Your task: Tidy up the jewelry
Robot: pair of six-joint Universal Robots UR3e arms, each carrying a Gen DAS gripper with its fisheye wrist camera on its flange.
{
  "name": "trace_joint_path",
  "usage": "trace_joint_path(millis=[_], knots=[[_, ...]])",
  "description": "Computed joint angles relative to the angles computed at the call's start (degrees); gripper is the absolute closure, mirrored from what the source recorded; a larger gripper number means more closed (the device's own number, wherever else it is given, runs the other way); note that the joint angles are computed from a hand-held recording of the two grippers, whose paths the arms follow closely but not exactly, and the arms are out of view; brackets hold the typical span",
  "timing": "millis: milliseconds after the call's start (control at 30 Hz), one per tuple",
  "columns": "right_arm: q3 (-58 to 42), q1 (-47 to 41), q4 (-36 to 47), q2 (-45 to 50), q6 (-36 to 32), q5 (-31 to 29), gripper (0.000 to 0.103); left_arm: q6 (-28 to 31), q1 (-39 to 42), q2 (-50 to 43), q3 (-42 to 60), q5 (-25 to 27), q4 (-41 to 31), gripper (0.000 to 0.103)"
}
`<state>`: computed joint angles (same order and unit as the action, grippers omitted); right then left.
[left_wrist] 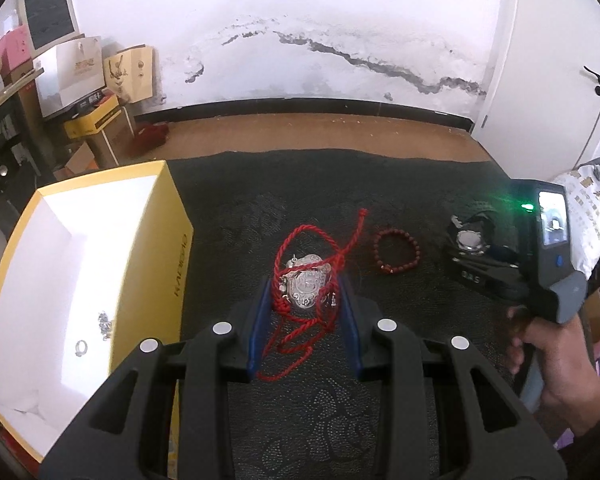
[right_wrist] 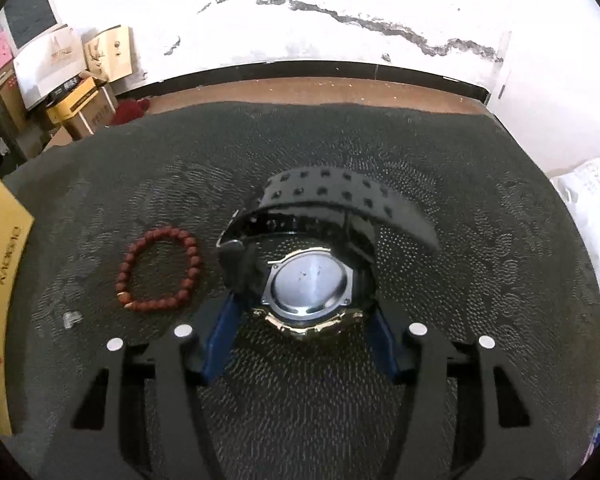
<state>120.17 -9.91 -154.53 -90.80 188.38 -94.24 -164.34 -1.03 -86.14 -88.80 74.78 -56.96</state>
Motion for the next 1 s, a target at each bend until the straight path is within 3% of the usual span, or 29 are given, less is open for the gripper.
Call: trace_joint_path(millis=[267,433,867,1000], knots=[[-8.15,5.14,16.09,-11.01,2.19,0.7,0.046,2.52,5.05,2.68,5.14,-2.69,-7.27,0.071],[-18.99,14.12,22.27,-9.68,5.58,-0.66,0.046,5.83,13.44,6.88,6.59,-7.13,-12.67,0.071],[-64.39,40.4,32.06,22.26,10.78,-5.72,0.046,18.87,42.12,12.48,2.96,-14.2,-19.99,0.071],[-79.87,45.48,37.41,33.39,10.52,-6.75,0.046,18.73,44.02,9.81,0.77,-11.59,-14.0,0.071]])
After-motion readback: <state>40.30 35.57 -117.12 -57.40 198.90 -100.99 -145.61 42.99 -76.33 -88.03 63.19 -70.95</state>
